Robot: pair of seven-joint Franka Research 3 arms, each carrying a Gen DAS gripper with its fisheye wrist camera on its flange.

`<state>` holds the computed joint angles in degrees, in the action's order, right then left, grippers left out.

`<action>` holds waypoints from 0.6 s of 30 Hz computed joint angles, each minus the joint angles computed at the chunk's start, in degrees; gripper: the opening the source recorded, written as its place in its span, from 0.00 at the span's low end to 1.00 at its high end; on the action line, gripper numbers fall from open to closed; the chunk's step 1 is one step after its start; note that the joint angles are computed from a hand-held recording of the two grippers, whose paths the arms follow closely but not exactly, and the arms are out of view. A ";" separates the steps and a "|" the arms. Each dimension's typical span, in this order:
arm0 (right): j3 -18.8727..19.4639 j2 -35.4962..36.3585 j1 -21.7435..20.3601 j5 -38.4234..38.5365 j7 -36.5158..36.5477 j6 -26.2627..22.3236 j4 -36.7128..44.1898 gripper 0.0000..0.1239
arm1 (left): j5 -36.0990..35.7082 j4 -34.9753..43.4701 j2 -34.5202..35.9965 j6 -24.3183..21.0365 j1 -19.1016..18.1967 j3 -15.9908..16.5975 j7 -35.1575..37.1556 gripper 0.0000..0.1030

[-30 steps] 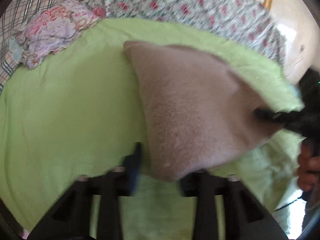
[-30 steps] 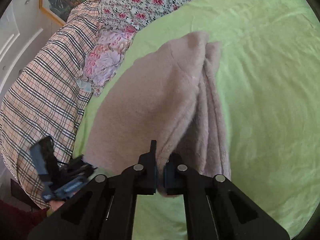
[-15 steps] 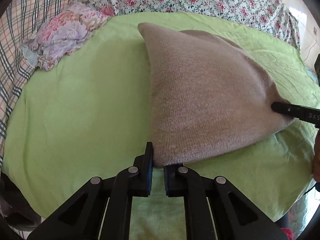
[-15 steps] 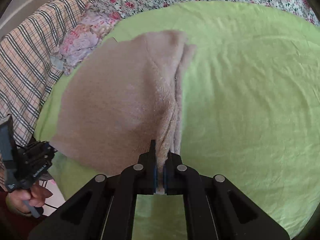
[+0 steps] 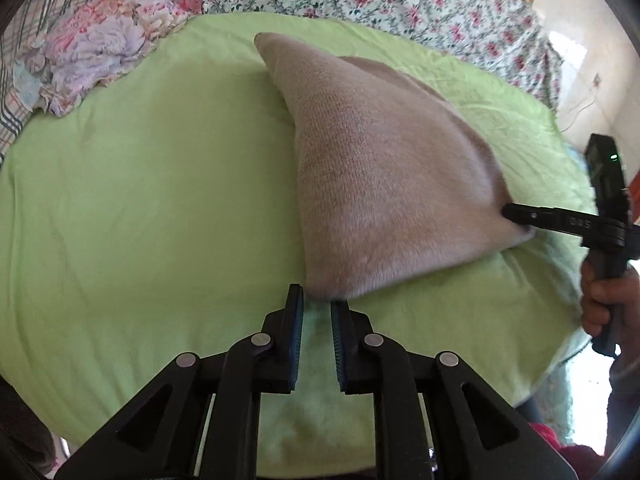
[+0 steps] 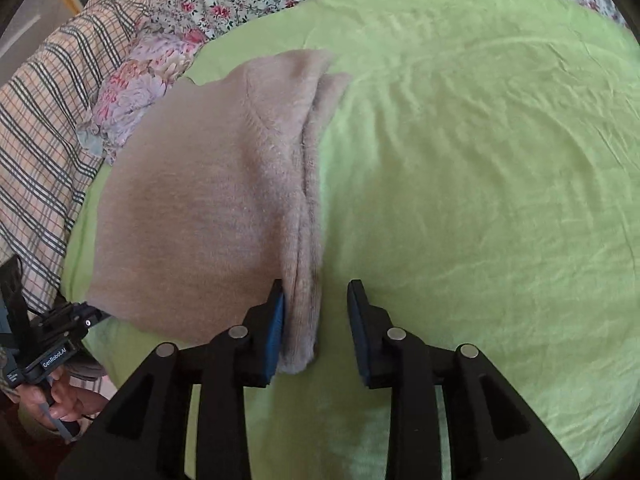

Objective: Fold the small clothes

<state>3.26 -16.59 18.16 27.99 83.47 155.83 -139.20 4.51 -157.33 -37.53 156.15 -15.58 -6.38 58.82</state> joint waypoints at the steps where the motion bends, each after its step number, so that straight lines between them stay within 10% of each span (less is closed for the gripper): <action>1: 0.06 -0.81 -0.22 -0.21 0.38 0.11 -0.24 0.25 | -1.39 -1.45 -2.14 0.66 -1.73 2.26 1.71 0.14; 6: 0.58 -0.51 -1.15 -2.25 4.81 4.74 2.36 0.27 | -5.39 -1.73 -5.64 5.00 -4.42 8.51 8.59 0.22; 11: -2.50 9.04 5.58 11.83 -7.96 5.56 13.76 0.27 | -8.82 7.43 6.79 13.55 -7.90 12.91 15.39 0.24; 15: 0.18 16.75 3.93 15.31 -10.01 3.30 22.06 0.27 | -21.56 16.10 16.20 15.96 -21.32 24.80 29.03 0.24; 18: 0.59 21.63 2.51 4.78 -0.95 1.70 26.08 0.27 | -21.85 22.39 23.30 11.78 -20.90 25.67 29.73 0.21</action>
<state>3.85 5.03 20.68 32.77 82.52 157.53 -113.12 -17.34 -134.94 -14.23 167.92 -36.49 19.29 88.55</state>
